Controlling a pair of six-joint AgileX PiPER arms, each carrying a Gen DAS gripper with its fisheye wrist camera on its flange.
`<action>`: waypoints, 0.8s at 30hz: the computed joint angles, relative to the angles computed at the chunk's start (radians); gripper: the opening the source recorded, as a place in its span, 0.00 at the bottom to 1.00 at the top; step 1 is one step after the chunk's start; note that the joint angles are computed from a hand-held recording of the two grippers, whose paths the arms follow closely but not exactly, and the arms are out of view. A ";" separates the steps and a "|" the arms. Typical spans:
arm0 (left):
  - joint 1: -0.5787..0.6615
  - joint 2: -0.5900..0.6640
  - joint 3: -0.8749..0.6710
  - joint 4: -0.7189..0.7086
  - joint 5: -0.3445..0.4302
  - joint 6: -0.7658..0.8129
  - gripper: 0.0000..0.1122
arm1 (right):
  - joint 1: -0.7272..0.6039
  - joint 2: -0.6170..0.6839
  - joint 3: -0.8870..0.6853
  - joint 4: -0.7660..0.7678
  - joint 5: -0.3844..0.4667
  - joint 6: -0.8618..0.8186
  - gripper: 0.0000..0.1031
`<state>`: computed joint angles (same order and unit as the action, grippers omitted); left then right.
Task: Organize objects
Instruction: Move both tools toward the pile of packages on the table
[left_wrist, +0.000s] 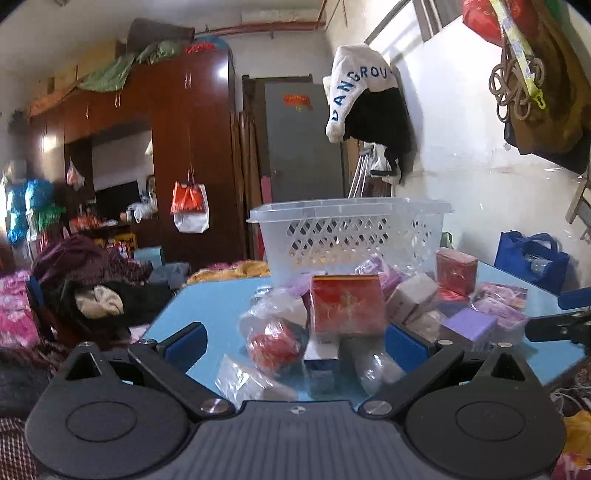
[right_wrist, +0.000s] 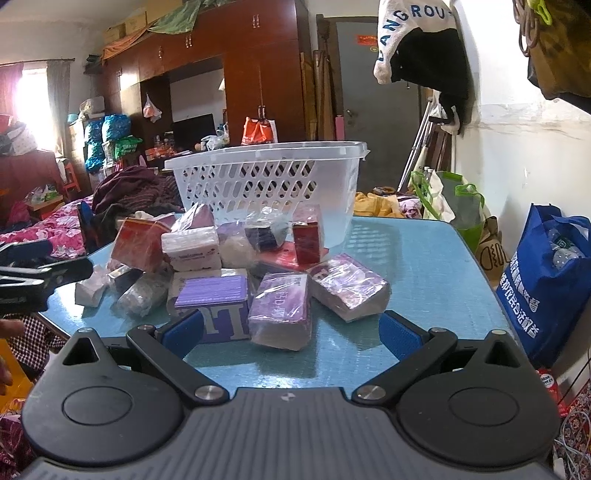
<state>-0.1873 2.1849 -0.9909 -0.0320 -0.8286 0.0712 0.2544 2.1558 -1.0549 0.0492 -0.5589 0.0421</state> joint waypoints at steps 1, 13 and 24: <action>0.001 0.004 -0.009 -0.001 0.008 0.005 0.92 | -0.001 0.001 -0.001 -0.011 -0.002 0.006 1.00; 0.080 -0.022 0.023 0.224 -0.006 -0.176 0.90 | -0.012 0.017 0.021 -0.043 -0.107 0.058 1.00; 0.187 0.050 -0.035 0.401 -0.073 -0.289 0.86 | -0.041 0.090 0.011 -0.117 -0.232 0.081 0.87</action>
<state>-0.0003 2.2350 -1.0259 0.3686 -0.9016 -0.2177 0.2129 2.2462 -1.0435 -0.0680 -0.7910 0.1231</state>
